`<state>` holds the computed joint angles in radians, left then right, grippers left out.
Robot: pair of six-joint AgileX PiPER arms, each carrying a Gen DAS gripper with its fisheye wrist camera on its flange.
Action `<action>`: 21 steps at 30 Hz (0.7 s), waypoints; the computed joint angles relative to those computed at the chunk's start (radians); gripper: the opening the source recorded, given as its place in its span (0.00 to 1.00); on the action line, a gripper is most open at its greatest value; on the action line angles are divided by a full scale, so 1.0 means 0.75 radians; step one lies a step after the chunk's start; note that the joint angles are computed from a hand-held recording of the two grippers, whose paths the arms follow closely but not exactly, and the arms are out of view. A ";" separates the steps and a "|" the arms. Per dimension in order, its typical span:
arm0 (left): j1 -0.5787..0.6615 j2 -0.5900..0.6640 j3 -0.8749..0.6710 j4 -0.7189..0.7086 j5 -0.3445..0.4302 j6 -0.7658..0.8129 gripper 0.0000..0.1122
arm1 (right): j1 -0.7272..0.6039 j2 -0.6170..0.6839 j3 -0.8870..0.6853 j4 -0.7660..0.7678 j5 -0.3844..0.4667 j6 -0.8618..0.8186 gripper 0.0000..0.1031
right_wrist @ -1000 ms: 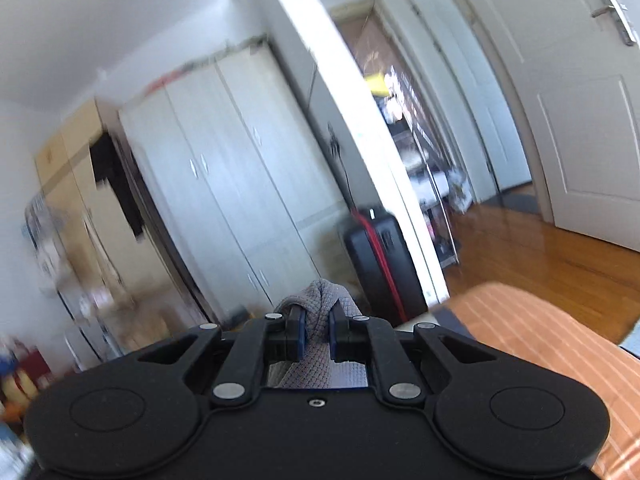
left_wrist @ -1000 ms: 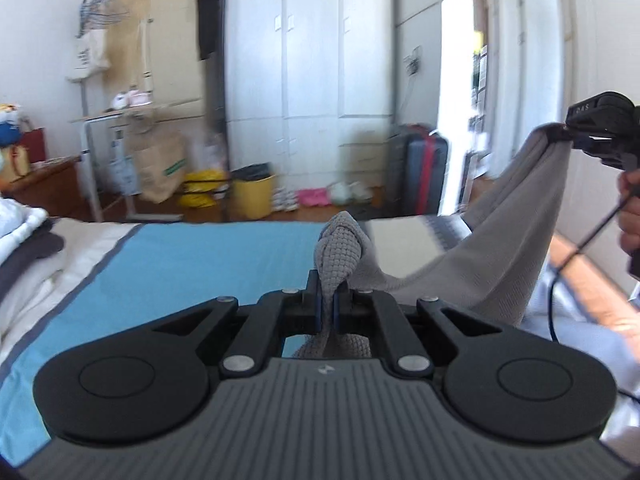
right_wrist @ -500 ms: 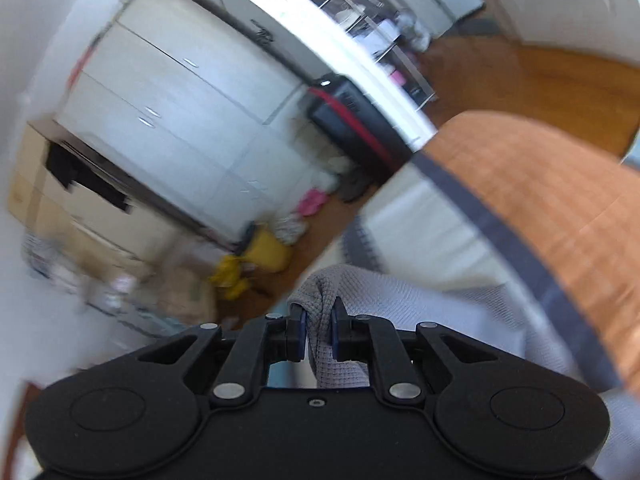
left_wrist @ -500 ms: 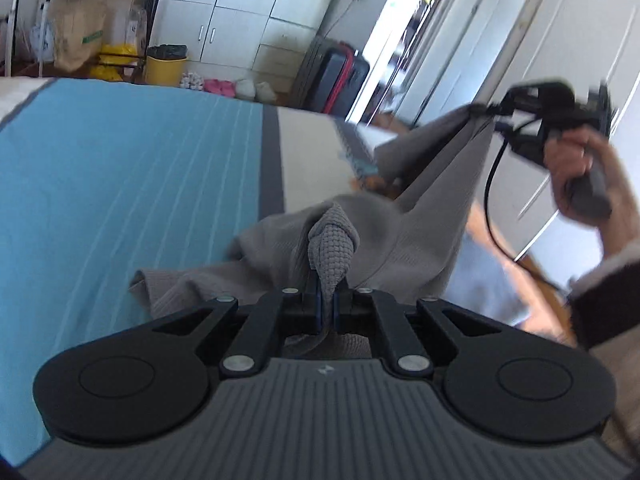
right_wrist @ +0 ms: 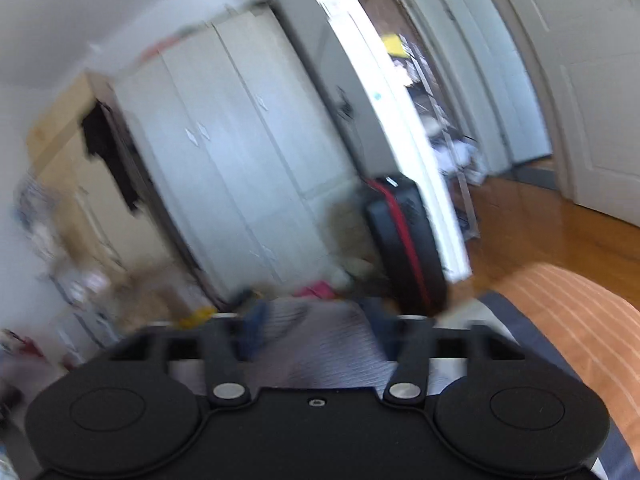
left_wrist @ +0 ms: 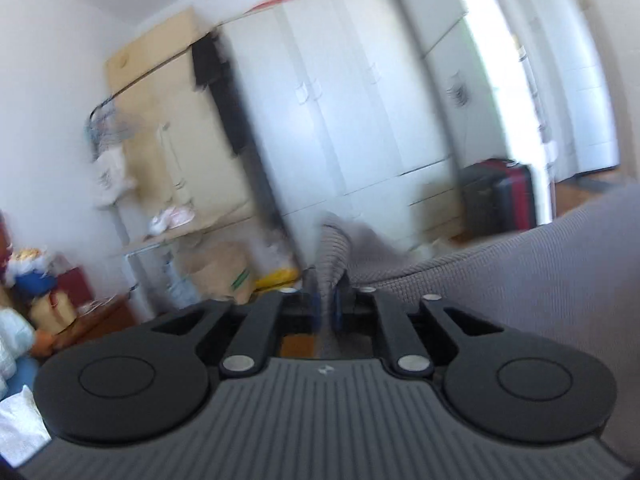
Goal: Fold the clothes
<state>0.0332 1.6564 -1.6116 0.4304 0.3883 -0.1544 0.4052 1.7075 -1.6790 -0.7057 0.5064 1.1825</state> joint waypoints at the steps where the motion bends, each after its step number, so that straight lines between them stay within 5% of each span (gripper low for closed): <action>1: 0.009 0.081 -0.119 -0.088 0.124 0.066 0.32 | 0.016 0.045 0.009 -0.053 0.046 0.036 0.75; 3: 0.034 0.218 -0.264 -0.156 0.231 0.094 0.37 | 0.031 0.129 0.011 -0.041 0.149 -0.005 0.75; 5: 0.061 0.207 -0.203 -0.248 0.312 0.110 0.38 | 0.001 0.154 -0.005 0.132 0.201 -0.175 0.75; 7: 0.103 0.117 0.013 -0.349 0.253 0.110 0.42 | -0.046 0.145 -0.009 0.309 0.199 -0.328 0.75; 10: 0.243 -0.097 0.393 -0.747 0.211 0.336 0.45 | -0.111 0.108 0.010 0.524 0.180 -0.488 0.75; 14: 0.441 -0.335 0.790 -1.130 0.284 0.600 0.45 | -0.111 0.061 0.050 0.652 0.156 -0.502 0.75; 21: 0.787 -0.593 1.106 -1.490 0.653 0.954 0.45 | -0.029 -0.113 0.197 0.988 0.160 -0.737 0.75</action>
